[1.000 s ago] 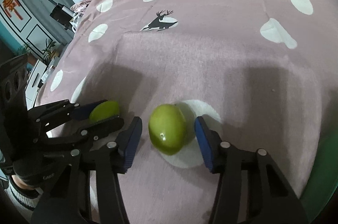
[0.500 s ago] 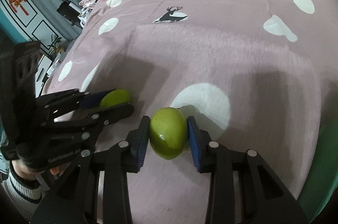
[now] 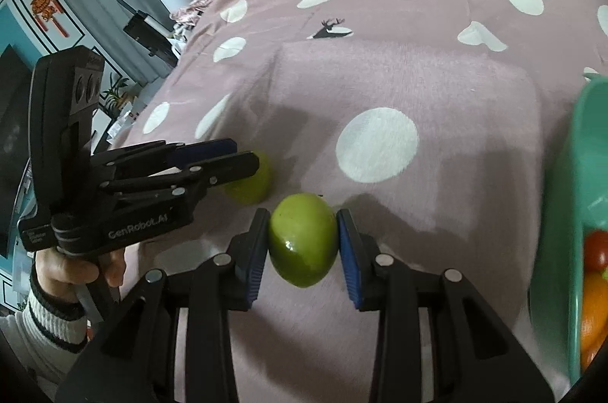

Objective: Organize fruits
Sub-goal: 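Carry both held green jujubes up and over the green bowl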

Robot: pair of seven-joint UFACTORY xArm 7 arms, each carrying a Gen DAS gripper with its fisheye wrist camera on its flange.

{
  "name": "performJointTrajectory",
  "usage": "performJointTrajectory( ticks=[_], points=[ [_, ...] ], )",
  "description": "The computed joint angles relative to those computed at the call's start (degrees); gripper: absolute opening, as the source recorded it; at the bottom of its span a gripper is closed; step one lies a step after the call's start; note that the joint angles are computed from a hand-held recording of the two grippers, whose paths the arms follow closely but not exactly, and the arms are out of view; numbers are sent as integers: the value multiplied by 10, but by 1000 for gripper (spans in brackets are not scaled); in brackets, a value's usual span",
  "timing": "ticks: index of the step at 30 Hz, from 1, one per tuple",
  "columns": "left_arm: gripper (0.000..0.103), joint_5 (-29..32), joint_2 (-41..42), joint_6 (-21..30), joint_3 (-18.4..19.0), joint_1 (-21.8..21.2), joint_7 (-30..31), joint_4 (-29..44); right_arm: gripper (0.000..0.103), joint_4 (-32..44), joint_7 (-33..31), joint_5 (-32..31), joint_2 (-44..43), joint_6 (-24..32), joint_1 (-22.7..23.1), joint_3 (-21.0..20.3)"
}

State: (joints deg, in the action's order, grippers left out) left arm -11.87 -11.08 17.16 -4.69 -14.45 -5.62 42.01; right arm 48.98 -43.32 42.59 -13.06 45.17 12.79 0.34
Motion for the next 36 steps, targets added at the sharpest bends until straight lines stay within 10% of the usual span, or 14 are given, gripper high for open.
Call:
performJointTrajectory(
  ticks=[10, 27, 36],
  points=[
    [35, -71, 15, 13, 19, -25, 73, 11, 36, -45, 2, 19, -46, 8, -6, -24],
    [34, 49, 58, 12, -20, 8, -23, 30, 36, -50, -14, 51, -40, 14, -19, -32],
    [34, 0, -14, 7, -6, -11, 0, -4, 36, -56, -17, 58, -58, 18, -19, -35]
  ],
)
